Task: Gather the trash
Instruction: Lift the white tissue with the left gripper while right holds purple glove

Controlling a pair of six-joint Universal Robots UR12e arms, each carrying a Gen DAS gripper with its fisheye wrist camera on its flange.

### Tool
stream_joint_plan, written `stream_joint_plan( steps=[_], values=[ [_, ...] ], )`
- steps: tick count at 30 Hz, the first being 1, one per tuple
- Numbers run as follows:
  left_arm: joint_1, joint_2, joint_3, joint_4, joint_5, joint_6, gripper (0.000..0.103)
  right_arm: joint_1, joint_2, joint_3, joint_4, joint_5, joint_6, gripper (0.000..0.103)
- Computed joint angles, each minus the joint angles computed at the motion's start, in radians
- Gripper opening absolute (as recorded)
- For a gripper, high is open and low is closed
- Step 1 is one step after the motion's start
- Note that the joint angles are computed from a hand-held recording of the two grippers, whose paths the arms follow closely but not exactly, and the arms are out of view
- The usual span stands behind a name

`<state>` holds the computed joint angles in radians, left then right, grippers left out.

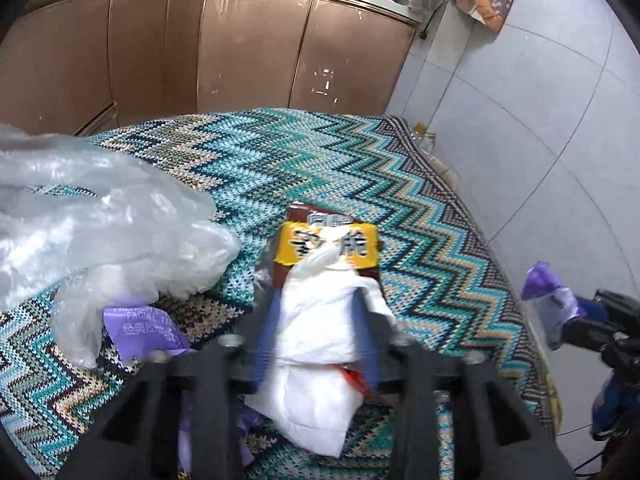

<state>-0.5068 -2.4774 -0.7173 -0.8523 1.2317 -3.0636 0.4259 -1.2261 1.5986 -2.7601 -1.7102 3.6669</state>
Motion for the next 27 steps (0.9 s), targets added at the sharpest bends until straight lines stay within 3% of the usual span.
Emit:
stream_joint_plan(
  steps=[1,4,17,22,27],
  values=[
    [0.001,0.003,-0.005,0.002,-0.007,-0.005,0.006,0.0,-0.002,0.002,-0.001,-0.002,0.001,0.028],
    [0.007,0.03,-0.055,0.058,-0.024,-0.031,0.004,0.001,-0.007,0.01,-0.01,-0.009,0.005,0.028],
    [0.018,0.157,-0.222,0.253,-0.06,-0.093,0.002,0.024,-0.055,0.068,-0.114,-0.045,0.007,0.028],
    [0.001,0.172,-0.222,0.273,-0.047,-0.082,0.002,0.031,-0.082,0.102,-0.153,-0.08,0.019,0.028],
    [-0.026,0.15,-0.16,0.244,-0.061,-0.056,0.002,0.022,-0.116,0.149,-0.185,-0.117,0.044,0.028]
  ],
)
